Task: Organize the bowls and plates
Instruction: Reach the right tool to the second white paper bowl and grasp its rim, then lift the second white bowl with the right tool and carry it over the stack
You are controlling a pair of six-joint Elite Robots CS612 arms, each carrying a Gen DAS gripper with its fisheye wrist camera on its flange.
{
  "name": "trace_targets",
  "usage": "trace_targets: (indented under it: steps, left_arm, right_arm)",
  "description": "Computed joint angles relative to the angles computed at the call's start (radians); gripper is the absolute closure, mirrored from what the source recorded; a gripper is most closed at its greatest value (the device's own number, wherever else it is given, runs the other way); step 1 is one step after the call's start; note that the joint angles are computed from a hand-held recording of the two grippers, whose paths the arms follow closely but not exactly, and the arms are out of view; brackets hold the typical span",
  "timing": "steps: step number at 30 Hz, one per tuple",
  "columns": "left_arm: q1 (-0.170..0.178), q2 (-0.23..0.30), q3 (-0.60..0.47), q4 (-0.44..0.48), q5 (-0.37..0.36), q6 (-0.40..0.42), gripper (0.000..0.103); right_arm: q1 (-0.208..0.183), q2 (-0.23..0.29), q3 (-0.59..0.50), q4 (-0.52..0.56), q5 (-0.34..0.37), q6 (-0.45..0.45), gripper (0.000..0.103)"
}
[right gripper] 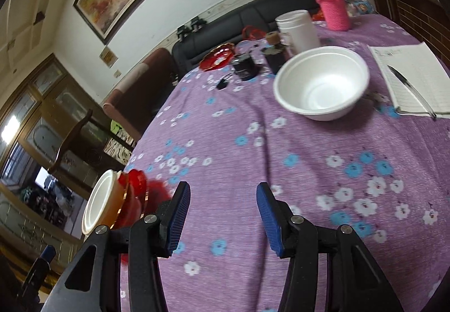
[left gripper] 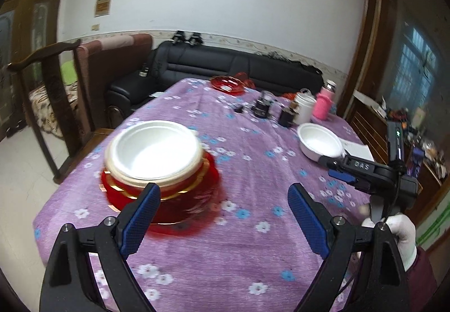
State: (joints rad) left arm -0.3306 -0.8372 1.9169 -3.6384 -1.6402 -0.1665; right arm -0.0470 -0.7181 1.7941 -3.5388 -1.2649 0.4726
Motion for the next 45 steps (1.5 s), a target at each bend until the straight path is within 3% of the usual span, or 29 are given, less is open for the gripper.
trace_targets:
  steps: [7, 16, 21, 23, 25, 31, 38, 40, 41, 42, 45]
  left_arm:
    - [-0.049, 0.014, -0.04, 0.049, -0.041, 0.076, 0.012]
    - [-0.087, 0.053, -0.119, 0.112, -0.115, 0.106, 0.012]
    - [-0.105, 0.094, -0.18, 0.148, -0.106, 0.122, 0.012]
    - [-0.109, 0.112, -0.204, 0.162, -0.102, 0.124, 0.012]
    - [-0.115, 0.137, -0.241, 0.182, -0.081, 0.122, 0.012]
    - [-0.117, 0.212, -0.355, 0.261, -0.074, 0.058, 0.012]
    - [-0.103, 0.244, -0.394, 0.316, -0.089, 0.029, 0.012]
    - [-0.096, 0.245, -0.396, 0.325, -0.11, 0.013, 0.012]
    - [-0.095, 0.245, -0.396, 0.322, -0.111, 0.007, 0.012]
    - [-0.094, 0.245, -0.396, 0.317, -0.11, 0.002, 0.012]
    - [-0.093, 0.244, -0.394, 0.312, -0.111, -0.005, 0.012]
  right_arm:
    - [-0.034, 0.002, 0.009, -0.023, -0.055, 0.037, 0.05]
    - [-0.05, 0.016, -0.056, -0.063, -0.151, 0.092, 0.05]
    - [-0.053, 0.049, -0.095, -0.175, -0.248, 0.108, 0.047]
    - [-0.053, 0.053, -0.098, -0.15, -0.292, 0.095, 0.045]
    - [-0.061, 0.056, -0.1, -0.133, -0.293, 0.079, 0.045]
    - [-0.085, 0.072, -0.111, -0.067, -0.274, 0.139, 0.045]
    - [-0.098, 0.111, -0.168, 0.064, -0.219, 0.177, 0.046]
    - [-0.102, 0.124, -0.179, 0.083, -0.195, 0.191, 0.056]
    - [-0.105, 0.128, -0.182, 0.089, -0.18, 0.198, 0.07]
    - [-0.11, 0.133, -0.185, 0.095, -0.165, 0.22, 0.077]
    - [-0.129, 0.145, -0.181, 0.071, -0.096, 0.276, 0.092]
